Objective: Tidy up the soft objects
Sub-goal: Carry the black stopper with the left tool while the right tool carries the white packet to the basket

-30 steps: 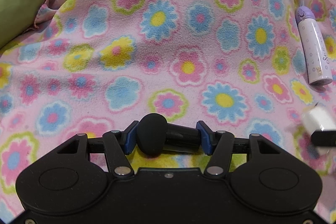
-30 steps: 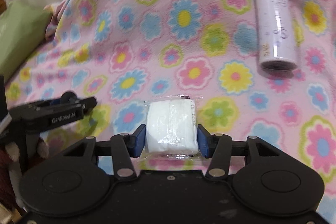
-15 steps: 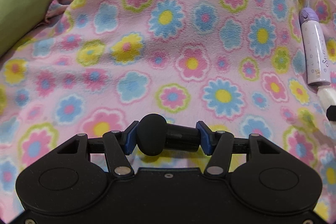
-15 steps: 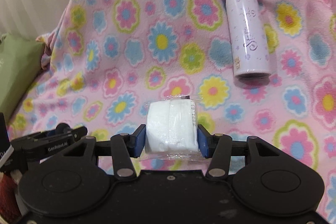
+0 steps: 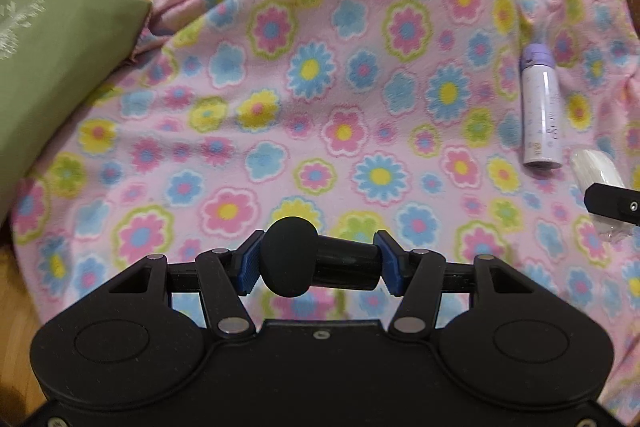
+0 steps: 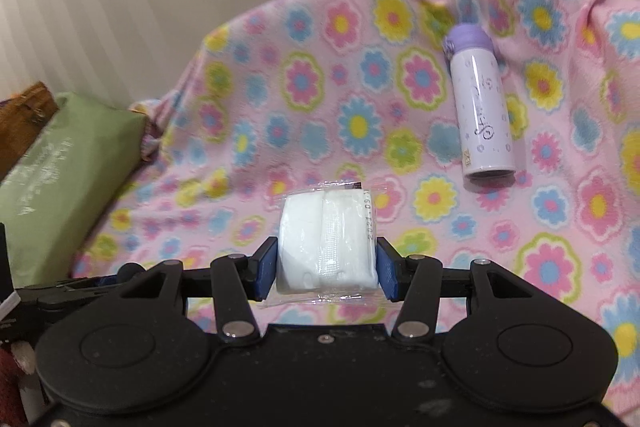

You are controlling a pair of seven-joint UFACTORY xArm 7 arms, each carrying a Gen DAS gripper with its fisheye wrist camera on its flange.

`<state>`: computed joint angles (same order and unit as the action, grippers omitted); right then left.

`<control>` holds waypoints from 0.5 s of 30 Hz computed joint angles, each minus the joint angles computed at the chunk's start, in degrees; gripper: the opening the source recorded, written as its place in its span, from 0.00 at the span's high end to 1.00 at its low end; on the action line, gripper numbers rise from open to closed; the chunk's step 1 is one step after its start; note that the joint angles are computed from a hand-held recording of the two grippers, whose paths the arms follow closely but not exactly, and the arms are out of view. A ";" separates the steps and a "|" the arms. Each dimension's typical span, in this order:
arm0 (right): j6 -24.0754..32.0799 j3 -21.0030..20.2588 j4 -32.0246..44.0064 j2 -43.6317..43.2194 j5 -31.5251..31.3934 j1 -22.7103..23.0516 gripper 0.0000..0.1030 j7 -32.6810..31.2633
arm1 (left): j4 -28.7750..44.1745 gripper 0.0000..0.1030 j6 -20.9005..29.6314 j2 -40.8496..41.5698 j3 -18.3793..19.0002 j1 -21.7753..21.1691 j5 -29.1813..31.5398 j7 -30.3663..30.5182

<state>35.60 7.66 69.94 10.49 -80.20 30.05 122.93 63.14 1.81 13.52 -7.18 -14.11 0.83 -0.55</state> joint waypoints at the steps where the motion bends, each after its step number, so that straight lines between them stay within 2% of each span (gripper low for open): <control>1: 0.52 0.27 -0.80 -0.91 -0.54 0.48 0.52 0.82 | -1.77 0.47 -0.48 -1.66 0.33 -0.38 0.33 -0.25; 4: 2.44 1.83 -3.29 -3.65 -2.04 1.61 0.51 3.32 | -6.04 0.47 -1.30 -5.59 -1.42 0.77 -0.99 1.33; 6: 3.99 3.24 -4.99 -5.44 -2.33 2.21 0.51 4.59 | -8.84 0.47 -1.13 -8.30 -4.50 2.75 -5.53 5.43; 8: 5.17 4.66 -6.68 -7.11 -2.51 2.69 0.51 6.00 | -11.22 0.47 -1.03 -10.58 -5.79 3.01 -10.56 9.30; 12: 7.61 7.37 -9.07 -9.33 -2.17 3.68 0.51 7.71 | -15.84 0.47 -0.64 -15.25 -4.47 -0.38 -19.13 15.69; 15: 9.42 9.08 -10.10 -10.25 -1.50 4.68 0.51 8.68 | -19.29 0.47 -0.42 -18.60 -2.26 -3.73 -21.19 17.19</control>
<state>45.02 16.74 59.84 0.24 -81.70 34.73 131.61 43.85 1.39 -5.08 -9.44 -17.84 -20.36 16.64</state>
